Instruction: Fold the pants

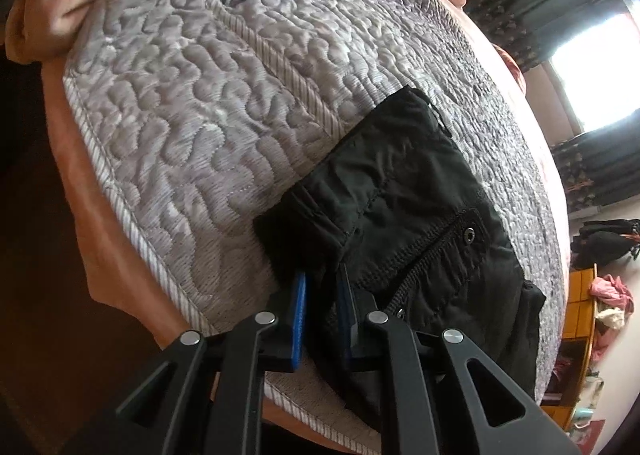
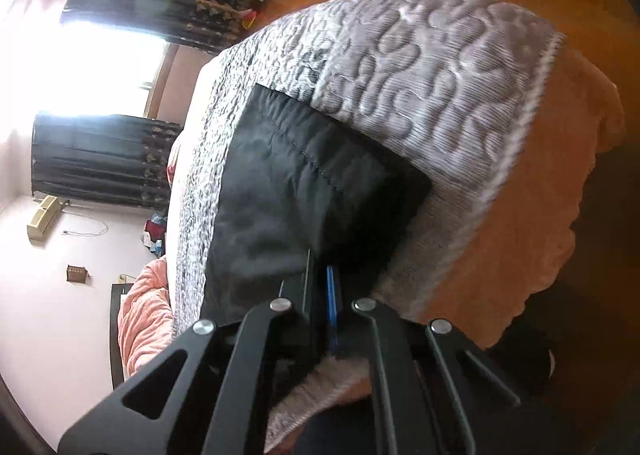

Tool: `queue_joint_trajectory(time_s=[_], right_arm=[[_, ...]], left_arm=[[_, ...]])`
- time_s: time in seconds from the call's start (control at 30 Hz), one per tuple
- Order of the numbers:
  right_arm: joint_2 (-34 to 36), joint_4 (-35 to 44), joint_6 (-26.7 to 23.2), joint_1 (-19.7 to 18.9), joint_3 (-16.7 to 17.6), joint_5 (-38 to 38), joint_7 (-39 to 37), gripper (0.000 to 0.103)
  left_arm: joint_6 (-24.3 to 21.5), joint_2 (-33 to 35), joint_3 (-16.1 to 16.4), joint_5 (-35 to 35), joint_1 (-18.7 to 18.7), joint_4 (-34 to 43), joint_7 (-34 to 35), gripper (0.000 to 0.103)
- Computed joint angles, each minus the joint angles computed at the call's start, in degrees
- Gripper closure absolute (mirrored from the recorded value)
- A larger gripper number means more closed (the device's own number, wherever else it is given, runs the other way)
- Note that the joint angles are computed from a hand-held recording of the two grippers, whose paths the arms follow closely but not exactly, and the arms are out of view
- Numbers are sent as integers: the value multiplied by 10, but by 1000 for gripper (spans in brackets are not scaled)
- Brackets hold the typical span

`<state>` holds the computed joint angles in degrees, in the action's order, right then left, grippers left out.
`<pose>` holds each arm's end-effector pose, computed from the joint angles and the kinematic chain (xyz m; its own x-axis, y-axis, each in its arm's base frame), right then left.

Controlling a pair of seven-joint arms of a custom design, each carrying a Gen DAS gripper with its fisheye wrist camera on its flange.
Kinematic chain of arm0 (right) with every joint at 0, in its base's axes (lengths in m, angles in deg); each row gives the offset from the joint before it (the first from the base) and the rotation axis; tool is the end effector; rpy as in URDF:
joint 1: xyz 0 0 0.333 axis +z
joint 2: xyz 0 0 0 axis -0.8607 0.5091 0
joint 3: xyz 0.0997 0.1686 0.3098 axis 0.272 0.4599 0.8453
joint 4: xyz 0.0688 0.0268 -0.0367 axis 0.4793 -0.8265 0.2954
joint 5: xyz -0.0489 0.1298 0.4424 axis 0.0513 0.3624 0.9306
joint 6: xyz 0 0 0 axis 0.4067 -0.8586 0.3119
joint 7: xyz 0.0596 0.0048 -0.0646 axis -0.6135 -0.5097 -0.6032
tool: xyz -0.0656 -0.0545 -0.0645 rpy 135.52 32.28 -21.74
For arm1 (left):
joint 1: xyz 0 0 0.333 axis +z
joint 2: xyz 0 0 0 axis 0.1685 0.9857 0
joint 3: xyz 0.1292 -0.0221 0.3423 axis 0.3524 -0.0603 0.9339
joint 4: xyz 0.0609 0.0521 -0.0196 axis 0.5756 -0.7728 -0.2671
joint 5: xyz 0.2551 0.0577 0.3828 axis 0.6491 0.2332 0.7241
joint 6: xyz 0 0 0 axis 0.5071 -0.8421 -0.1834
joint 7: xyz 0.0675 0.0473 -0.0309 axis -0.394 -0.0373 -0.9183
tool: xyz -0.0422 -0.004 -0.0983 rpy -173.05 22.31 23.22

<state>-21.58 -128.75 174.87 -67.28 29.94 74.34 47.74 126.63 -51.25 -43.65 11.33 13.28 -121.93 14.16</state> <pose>0.6709 -0.1242 0.4037 -0.3992 -0.4712 -0.7865 -0.7169 0.6952 -0.0526 0.4512 0.0657 0.4945 0.8257 -0.3558 0.4378 -0.2805 -0.9322 -0.2287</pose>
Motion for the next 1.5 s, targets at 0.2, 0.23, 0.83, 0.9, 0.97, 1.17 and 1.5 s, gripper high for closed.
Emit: queue_joint_trajectory(time_s=[0.2, 0.23, 0.83, 0.9, 0.97, 1.17, 1.5], right_arm=[[16, 19, -7, 0, 1, -20, 1, 101], [19, 23, -6, 0, 1, -25, 4, 101], [-1, -35, -30, -39, -13, 125, -67, 55], [7, -31, -32, -37, -9, 137, -71, 50], [15, -26, -31, -34, -6, 142, -67, 50], [36, -15, -37, -39, 2, 177, -78, 50], [54, -3, -72, -49, 11, 205, -113, 58]], left_arm=[[-1, 0, 1, 0, 2, 1, 7, 90], [0, 0, 0, 1, 3, -1, 5, 90], [-29, -71, -86, 163, 44, -10, -138, 33], [-29, -59, -75, 163, 31, -6, -139, 33], [-29, -42, -69, 161, 24, 2, -142, 32], [-29, -9, -63, 154, 12, 12, -150, 28], [-42, 12, -66, 153, 12, 18, -151, 28]])
